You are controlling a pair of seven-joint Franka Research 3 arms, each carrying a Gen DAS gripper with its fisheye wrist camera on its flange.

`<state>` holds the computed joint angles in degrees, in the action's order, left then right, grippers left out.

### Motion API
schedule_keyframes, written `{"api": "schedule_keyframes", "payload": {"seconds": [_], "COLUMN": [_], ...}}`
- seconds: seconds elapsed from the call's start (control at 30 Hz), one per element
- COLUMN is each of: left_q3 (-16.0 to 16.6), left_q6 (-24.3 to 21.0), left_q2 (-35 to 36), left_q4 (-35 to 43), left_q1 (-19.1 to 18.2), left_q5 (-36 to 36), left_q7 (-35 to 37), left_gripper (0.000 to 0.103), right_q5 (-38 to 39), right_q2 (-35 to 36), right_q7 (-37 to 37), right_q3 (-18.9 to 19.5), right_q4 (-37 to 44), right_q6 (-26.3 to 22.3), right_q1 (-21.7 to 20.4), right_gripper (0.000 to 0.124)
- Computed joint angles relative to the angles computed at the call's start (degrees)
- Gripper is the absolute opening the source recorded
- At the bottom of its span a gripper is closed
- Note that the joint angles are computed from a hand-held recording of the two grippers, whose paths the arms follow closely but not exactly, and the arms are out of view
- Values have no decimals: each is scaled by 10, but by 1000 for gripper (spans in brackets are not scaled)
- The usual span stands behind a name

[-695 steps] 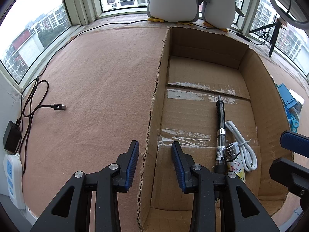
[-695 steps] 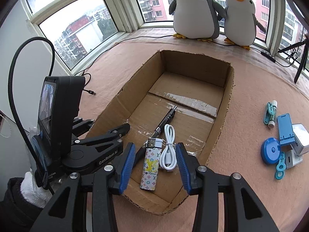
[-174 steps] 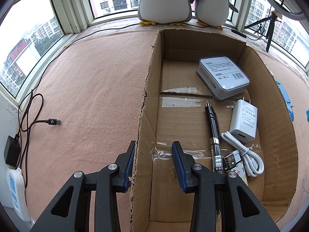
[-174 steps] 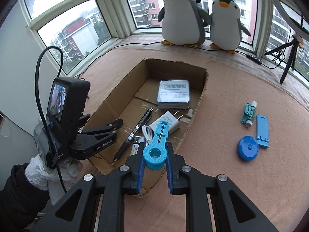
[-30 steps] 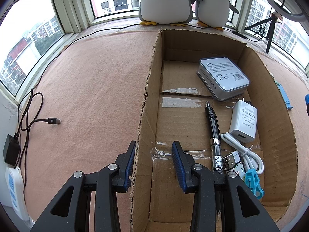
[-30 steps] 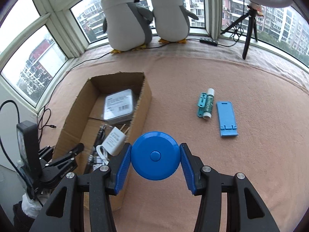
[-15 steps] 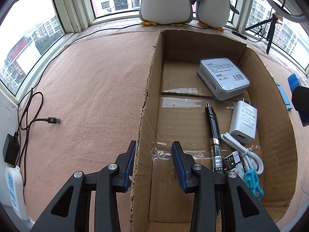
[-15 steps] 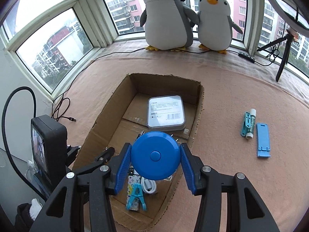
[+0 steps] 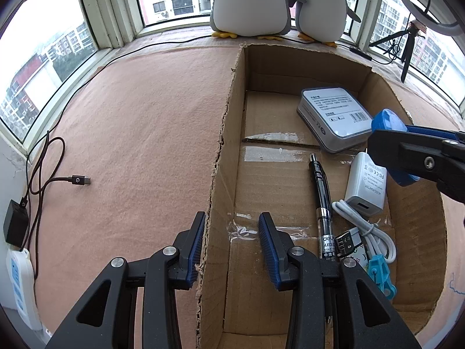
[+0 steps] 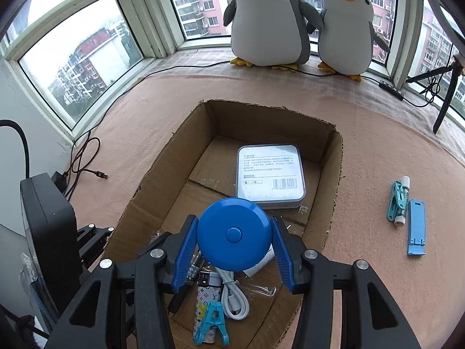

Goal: Organize rigid objects
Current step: 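Carry the tape measure into the box and open the right tool, then move the right tool back to the blue phone stand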

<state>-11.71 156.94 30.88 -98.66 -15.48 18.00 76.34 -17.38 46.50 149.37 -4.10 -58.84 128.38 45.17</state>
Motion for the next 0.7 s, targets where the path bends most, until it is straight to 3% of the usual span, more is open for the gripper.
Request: {"api": "schedule_keyframes", "payload": {"seconds": [0.17, 0.27, 0.7], "left_q3": [0, -1, 2], "left_q6": [0, 0, 1], "left_q2": [0, 0, 2], "left_q4": [0, 0, 1], "left_q1": [0, 1, -3], "left_q5": [0, -1, 5], "left_q7": [0, 0, -5], "left_gripper": [39, 39, 39], "right_q5": [14, 14, 1], "right_q2": [18, 23, -29], "right_q7": [-22, -23, 4], "right_q3": [8, 3, 0], "right_q4": [24, 31, -50], "right_q6": [-15, -26, 9], "right_q1": [-7, -3, -3], "right_gripper": [47, 59, 59]}}
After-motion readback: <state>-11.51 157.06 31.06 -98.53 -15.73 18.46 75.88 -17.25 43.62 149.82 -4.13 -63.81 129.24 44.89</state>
